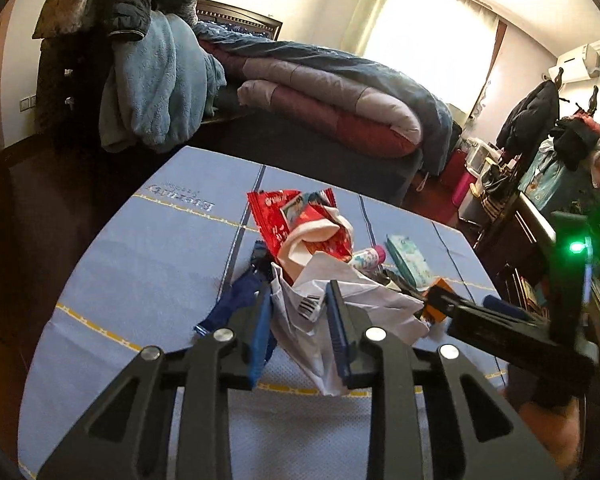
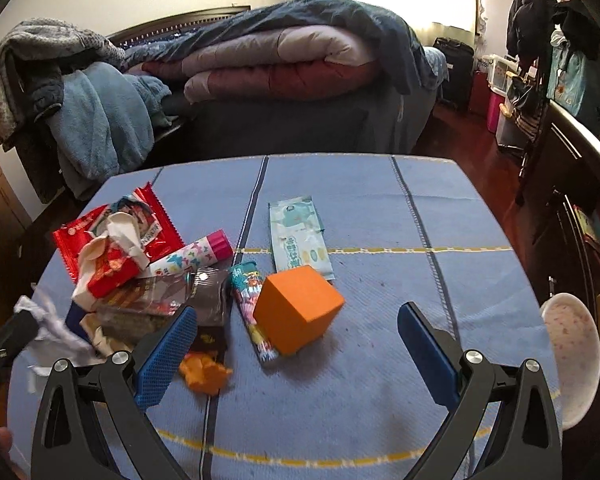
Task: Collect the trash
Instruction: 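Grasp the crumpled white paper with the left gripper while the right gripper grasps the orange cube, then carry paper and cube to the white wastebasket and open both grippers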
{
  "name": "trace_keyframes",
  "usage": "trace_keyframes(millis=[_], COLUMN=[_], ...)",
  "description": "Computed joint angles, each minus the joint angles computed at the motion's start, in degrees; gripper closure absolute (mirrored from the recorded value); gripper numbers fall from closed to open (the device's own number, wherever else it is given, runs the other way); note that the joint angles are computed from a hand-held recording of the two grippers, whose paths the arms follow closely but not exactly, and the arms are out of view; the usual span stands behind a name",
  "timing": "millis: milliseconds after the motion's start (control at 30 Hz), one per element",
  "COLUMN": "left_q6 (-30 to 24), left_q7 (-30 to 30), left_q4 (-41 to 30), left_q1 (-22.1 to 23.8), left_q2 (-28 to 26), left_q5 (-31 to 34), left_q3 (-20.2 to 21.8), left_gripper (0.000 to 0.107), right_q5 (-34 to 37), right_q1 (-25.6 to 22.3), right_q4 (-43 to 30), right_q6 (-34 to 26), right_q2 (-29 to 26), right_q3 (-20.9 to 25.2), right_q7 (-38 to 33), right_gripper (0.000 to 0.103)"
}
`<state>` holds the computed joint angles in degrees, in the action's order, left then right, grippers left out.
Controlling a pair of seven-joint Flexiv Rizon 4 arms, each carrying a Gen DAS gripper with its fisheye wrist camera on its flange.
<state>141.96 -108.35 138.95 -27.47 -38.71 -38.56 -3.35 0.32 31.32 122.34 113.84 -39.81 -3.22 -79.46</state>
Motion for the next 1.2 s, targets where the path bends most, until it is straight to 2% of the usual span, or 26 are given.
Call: trace_keyframes(millis=[100, 200, 267, 300, 333, 367, 500, 833, 1000, 1200], left_q6=[0.11, 0.1, 0.33, 0.51, 0.52, 0.62, 0.83, 2.74, 1.41, -0.92], left_q7=[-0.14, -0.11, -0.28, -0.44, -0.49, -0.43, 1.12, 5.7, 12.32, 20.08], left_q4=[0.21, 0.35, 0.4, 0.51, 0.54, 0.56, 0.65, 0.84, -4.01, -12.8], left_q1=[-0.06, 0.12, 0.0, -0.13, -0.02, -0.07, -1.66, -5.52, -7.87, -10.41], left_q2=[0.27, 0.35, 0.3, 0.3, 0.37, 0.45, 1.15, 3.92, 3.83, 1.21], left_q5=[-0.13, 0.15, 0.17, 0.15, 0.35, 0.34, -2.24, -7.85, -10.11, -10.48], left_q3=[0.05, 0.11, 0.05, -0.02, -0.03, 0.01, 0.22, -1.04, -2.4, -4.19], left_gripper=[0.078, 0.077, 0.076, 0.076, 0.076, 0.076, 0.076, 0.075, 0.075, 0.075], right_q5=[-0.23, -1.06, -2.74, -4.06, -1.65, -1.49, -3.09, -3.42, -1.9, -2.42], right_q1=[0.55, -0.13, -2.37, -2.09, -0.2, 0.31, -3.2, -8.48, -11.16, -18.38], right_q4=[-1.68, -2.97, -3.41, -2.92, -2.95, -2.71, -2.1, 5.03, 9.42, 13.44], right_q6=[-1.05, -2.71, -3.68, -3.25, -3.51, -3.19, -2.21, 3.02, 6.55, 9.84], right_q2=[-1.21, -1.82, -1.83, -1.82, -1.74, -1.78, -1.38, 4.03, 6.81, 9.56], right_q3=[-0.51, -0.06, 1.92, 1.13, -0.31, -0.97, 1.83, 4.67, 4.39, 5.02], right_q7=[0.2, 1.01, 1.85, 3.37, 2.19, 2.14, 2.46, 1.61, 0.31, 0.02], right_gripper=[0.011, 0.03, 0.043, 0.048, 0.05, 0.051, 0.051, 0.051, 0.051, 0.051])
